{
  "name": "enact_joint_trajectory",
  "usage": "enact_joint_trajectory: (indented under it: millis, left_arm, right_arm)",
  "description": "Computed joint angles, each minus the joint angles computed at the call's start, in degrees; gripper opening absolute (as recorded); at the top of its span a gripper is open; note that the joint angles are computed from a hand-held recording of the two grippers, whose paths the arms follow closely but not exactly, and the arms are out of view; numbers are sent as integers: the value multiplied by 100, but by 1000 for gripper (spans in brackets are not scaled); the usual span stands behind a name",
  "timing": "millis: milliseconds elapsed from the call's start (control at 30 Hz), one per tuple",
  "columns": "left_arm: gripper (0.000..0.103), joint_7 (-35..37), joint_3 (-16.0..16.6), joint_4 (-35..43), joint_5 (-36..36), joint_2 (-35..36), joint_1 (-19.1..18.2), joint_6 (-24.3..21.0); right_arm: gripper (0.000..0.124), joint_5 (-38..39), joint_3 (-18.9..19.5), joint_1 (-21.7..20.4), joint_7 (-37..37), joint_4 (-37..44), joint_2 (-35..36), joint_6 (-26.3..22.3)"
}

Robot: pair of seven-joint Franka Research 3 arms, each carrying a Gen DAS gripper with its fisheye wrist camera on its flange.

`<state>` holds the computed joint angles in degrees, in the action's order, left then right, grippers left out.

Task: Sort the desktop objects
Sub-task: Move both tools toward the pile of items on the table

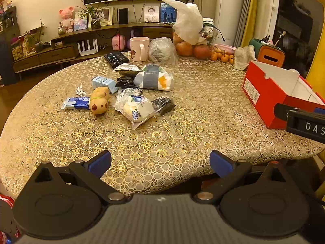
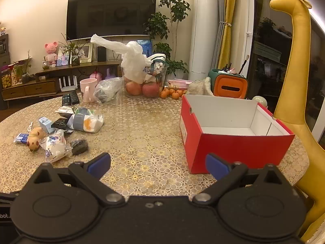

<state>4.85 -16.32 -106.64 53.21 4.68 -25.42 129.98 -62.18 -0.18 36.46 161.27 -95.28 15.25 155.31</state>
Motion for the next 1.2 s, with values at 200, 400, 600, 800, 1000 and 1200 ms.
enact_joint_trajectory:
  millis: [200,400,600,800,1000,1200]
  left_arm:
    - [103,73,8,-17,-81,-4,22,135]
    - [103,-53,-10,-17,24,-17,-11,1]
    - [103,-416,14,-182,301,-119,32,139]
    - [103,-146,54,-220,306,-68,177,620]
    - [103,-324,140,-24,706,37,168,286]
    - [103,-333,308,213,1029,212,320,2]
  right_arm:
    - [100,79,4,-27,-92,11,24,105]
    - [99,76,-53,27,-121,63,71,128]
    - [100,236,-87,26,-395,202,246,367]
    - [102,1340,-99,-74,-1430,413,535,937]
    - [101,2219,-21,-117,-2613,990,1050,1106]
    - [100,3091,42,-59,-3547,1979,1784,908]
